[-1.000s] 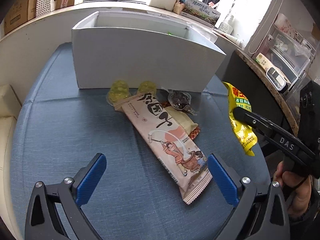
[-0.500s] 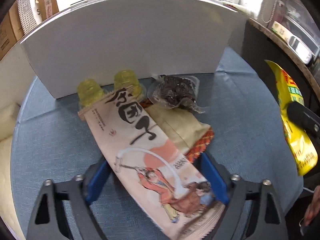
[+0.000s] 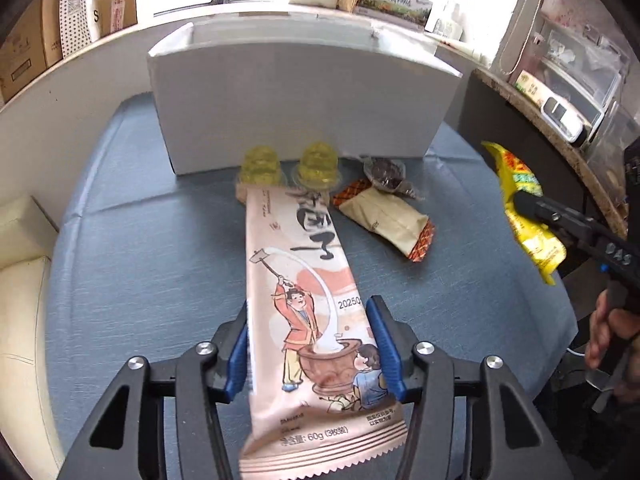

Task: Organize snacks
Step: 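Grasp the pink-and-white pastry bar with the left gripper while the right holds the yellow bag, then lower both snacks into the white box and open both grippers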

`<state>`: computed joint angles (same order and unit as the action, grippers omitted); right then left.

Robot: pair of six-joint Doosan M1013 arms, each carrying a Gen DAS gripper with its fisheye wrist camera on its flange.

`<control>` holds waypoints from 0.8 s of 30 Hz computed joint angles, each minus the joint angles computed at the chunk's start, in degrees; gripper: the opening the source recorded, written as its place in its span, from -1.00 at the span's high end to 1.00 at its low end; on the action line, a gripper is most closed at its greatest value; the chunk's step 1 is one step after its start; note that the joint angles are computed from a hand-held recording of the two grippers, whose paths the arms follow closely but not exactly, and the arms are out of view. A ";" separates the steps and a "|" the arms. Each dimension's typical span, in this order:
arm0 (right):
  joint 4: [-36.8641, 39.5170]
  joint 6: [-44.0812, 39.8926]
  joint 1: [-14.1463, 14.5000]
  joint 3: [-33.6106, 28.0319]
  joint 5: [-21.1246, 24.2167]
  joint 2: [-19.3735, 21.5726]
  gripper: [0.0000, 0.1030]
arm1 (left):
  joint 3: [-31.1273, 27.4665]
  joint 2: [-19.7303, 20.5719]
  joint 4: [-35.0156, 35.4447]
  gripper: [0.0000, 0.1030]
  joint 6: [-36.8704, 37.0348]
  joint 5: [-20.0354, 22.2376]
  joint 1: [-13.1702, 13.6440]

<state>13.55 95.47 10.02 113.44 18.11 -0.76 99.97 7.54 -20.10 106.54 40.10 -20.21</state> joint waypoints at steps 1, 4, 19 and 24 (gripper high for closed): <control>0.07 -0.33 0.22 -0.10 0.01 0.02 0.20 | 0.27 -0.56 -0.38 -0.07 0.52 -0.37 0.22; -0.34 -0.35 0.87 -0.29 -0.04 0.07 0.20 | 0.13 -1.10 -1.92 -0.07 2.23 -0.01 1.12; 1.63 -4.12 1.31 -1.84 -1.88 -1.00 0.20 | -3.09 -3.06 -8.52 -0.07 6.47 -3.30 1.12; 5.26 -10.07 1.01 -5.66 -2.34 -0.33 0.20 | -7.68 -1.89 -11.70 -0.07 7.88 -3.90 1.93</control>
<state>18.81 85.39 11.03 107.78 15.77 -1.09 92.29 5.65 -31.81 114.42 36.20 -18.27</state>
